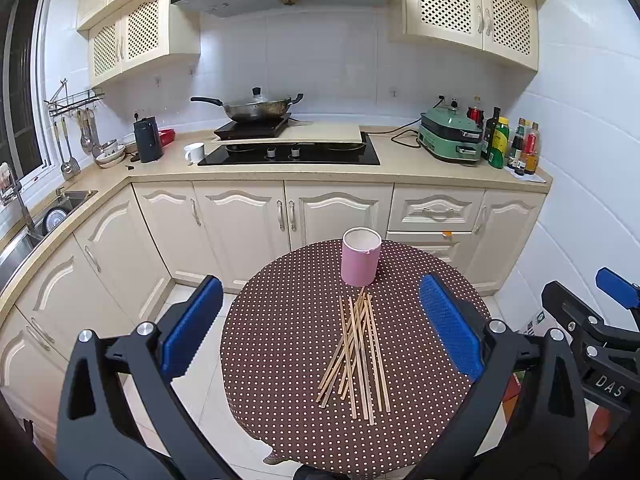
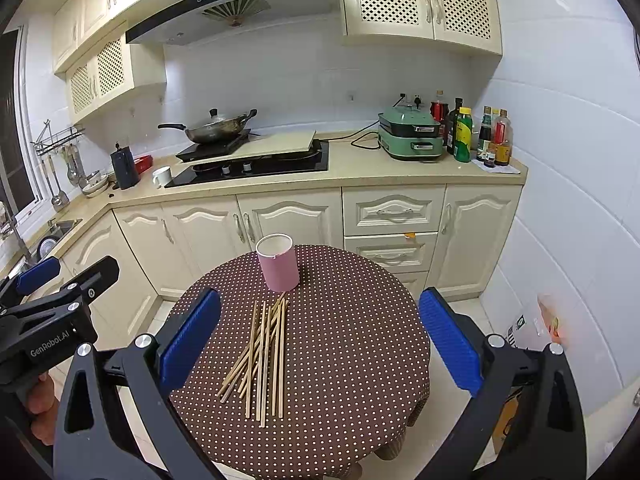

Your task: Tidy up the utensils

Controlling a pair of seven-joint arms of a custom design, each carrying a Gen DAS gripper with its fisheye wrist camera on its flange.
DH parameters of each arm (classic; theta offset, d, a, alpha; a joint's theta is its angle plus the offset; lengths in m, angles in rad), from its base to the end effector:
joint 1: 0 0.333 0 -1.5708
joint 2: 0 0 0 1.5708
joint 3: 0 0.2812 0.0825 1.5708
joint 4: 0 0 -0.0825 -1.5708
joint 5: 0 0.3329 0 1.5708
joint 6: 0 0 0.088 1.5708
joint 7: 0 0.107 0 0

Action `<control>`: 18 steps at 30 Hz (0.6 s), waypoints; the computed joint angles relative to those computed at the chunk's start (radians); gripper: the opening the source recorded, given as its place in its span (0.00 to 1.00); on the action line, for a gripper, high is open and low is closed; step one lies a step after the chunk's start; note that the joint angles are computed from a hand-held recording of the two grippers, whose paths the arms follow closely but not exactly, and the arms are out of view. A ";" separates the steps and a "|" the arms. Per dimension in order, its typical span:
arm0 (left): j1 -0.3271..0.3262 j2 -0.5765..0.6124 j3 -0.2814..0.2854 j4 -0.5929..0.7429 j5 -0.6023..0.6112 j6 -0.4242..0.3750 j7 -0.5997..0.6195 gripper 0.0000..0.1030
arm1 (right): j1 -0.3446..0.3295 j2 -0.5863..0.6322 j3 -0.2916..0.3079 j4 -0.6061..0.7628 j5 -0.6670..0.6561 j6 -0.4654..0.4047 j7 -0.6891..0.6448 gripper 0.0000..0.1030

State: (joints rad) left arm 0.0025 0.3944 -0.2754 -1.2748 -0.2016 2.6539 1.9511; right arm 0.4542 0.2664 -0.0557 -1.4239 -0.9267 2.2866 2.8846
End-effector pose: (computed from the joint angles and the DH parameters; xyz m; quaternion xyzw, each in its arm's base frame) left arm 0.6457 -0.1287 0.6305 -0.4639 0.7380 -0.4095 0.2693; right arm 0.5839 0.2314 0.5953 -0.4484 0.7473 -0.3950 0.2907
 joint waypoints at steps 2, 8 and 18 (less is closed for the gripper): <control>0.001 0.000 0.000 -0.001 -0.001 -0.003 0.000 0.94 | 0.000 0.005 0.000 0.009 0.003 -0.008 -0.013 0.92; 0.001 -0.002 0.003 -0.001 0.000 -0.019 -0.007 0.94 | 0.008 0.025 -0.008 0.035 -0.004 -0.007 -0.028 0.92; -0.005 0.018 0.009 0.027 0.019 -0.055 -0.019 0.94 | 0.004 0.035 -0.014 0.029 0.038 0.027 -0.029 0.92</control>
State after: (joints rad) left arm -0.0028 0.4126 -0.2667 -1.2476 -0.1828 2.5993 1.9324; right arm 0.4581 0.3016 -0.0693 -1.3949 -0.8885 2.3137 2.8559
